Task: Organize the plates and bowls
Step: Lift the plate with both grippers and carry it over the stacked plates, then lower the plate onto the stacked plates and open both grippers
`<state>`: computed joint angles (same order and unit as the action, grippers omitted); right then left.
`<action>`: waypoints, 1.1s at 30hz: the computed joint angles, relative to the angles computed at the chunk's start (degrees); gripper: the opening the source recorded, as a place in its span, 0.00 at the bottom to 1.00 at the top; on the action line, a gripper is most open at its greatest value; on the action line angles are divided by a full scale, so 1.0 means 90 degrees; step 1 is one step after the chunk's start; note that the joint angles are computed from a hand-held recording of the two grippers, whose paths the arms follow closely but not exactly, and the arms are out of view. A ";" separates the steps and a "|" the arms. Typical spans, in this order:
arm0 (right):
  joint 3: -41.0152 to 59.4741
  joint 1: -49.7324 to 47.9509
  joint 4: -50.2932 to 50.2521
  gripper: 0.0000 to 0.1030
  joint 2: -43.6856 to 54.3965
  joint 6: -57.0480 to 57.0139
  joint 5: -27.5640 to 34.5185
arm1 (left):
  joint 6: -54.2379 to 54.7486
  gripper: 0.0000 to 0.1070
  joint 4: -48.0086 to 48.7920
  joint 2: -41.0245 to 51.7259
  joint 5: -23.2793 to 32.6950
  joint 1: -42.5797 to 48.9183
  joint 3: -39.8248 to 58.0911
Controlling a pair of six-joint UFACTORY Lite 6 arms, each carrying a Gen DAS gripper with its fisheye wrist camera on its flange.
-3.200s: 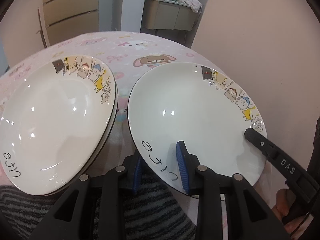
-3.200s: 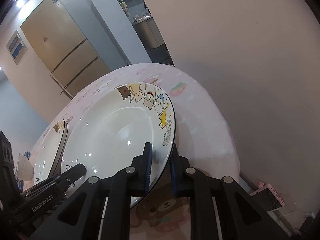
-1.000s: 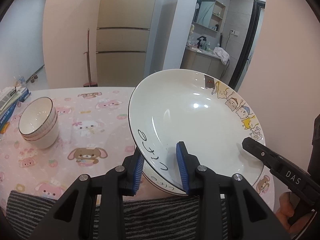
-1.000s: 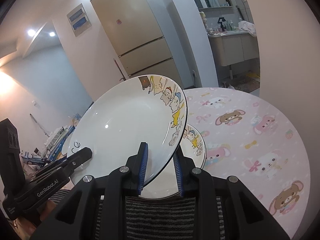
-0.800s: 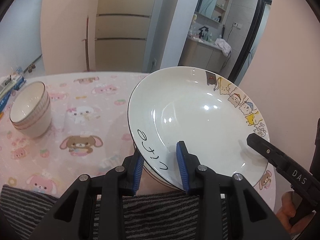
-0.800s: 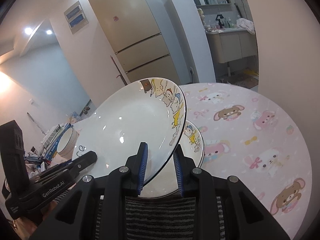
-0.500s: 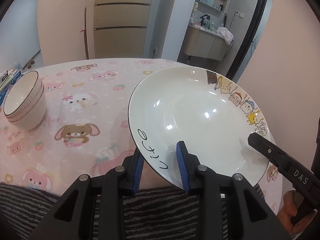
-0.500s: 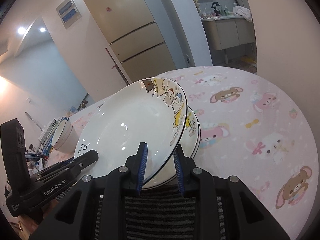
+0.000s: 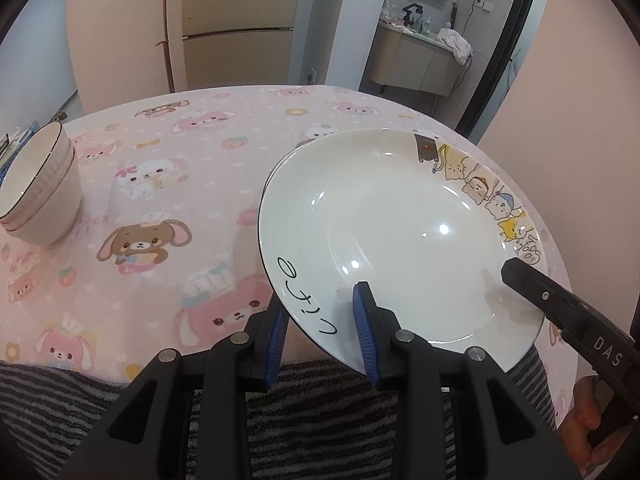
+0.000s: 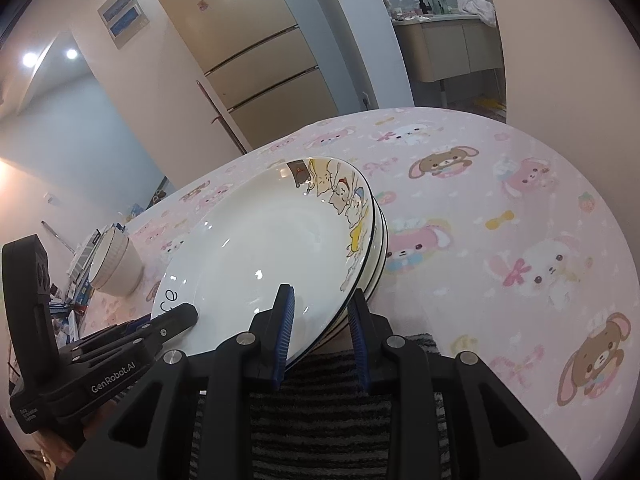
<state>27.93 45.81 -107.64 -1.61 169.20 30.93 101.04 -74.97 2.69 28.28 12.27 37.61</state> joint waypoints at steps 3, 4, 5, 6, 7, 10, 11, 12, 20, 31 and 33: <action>0.0107 0.0038 0.0357 0.29 0.0096 -0.0322 -0.0019 | 0.0036 0.29 -0.0013 0.0023 -0.0094 -0.0060 -0.0001; 0.0158 0.0055 0.0526 0.29 0.0129 -0.0483 -0.0029 | 0.0051 0.29 -0.0024 0.0042 -0.0131 -0.0081 0.0002; 0.0187 0.0055 0.0596 0.29 0.0157 -0.0550 -0.0038 | 0.0035 0.29 -0.0006 0.0065 -0.0160 -0.0102 0.0012; 0.0212 0.0053 0.0679 0.29 0.0178 -0.0632 -0.0049 | -0.0006 0.29 0.0034 0.0091 -0.0184 -0.0123 0.0029; 0.0229 0.0063 0.0768 0.29 0.0185 -0.0715 -0.0054 | 0.0004 0.29 0.0030 0.0084 -0.0190 -0.0128 0.0022; 0.0286 0.0098 0.0975 0.29 0.0231 -0.0913 -0.0037 | 0.0220 0.29 -0.0150 0.0054 -0.0282 -0.0176 -0.0035; 0.0303 0.0099 0.1015 0.29 0.0244 -0.0951 -0.0044 | 0.0233 0.29 -0.0171 0.0047 -0.0307 -0.0196 -0.0043; 0.0324 0.0081 0.1035 0.29 0.0263 -0.0980 -0.0071 | 0.0241 0.29 -0.0185 0.0051 -0.0336 -0.0214 -0.0039; 0.0383 -0.0148 0.0564 0.30 0.0376 -0.0659 -0.0437 | 0.0623 0.29 -0.0699 -0.0142 -0.0781 -0.0414 -0.0197; 0.0448 -0.0416 0.0306 0.34 0.0430 -0.0473 -0.0902 | 0.0615 0.29 -0.0697 -0.0052 -0.0730 -0.0367 -0.0096; 0.0470 -0.0432 0.0310 0.35 0.0453 -0.0468 -0.0921 | 0.0418 0.29 -0.0511 0.0007 -0.0647 -0.0329 -0.0015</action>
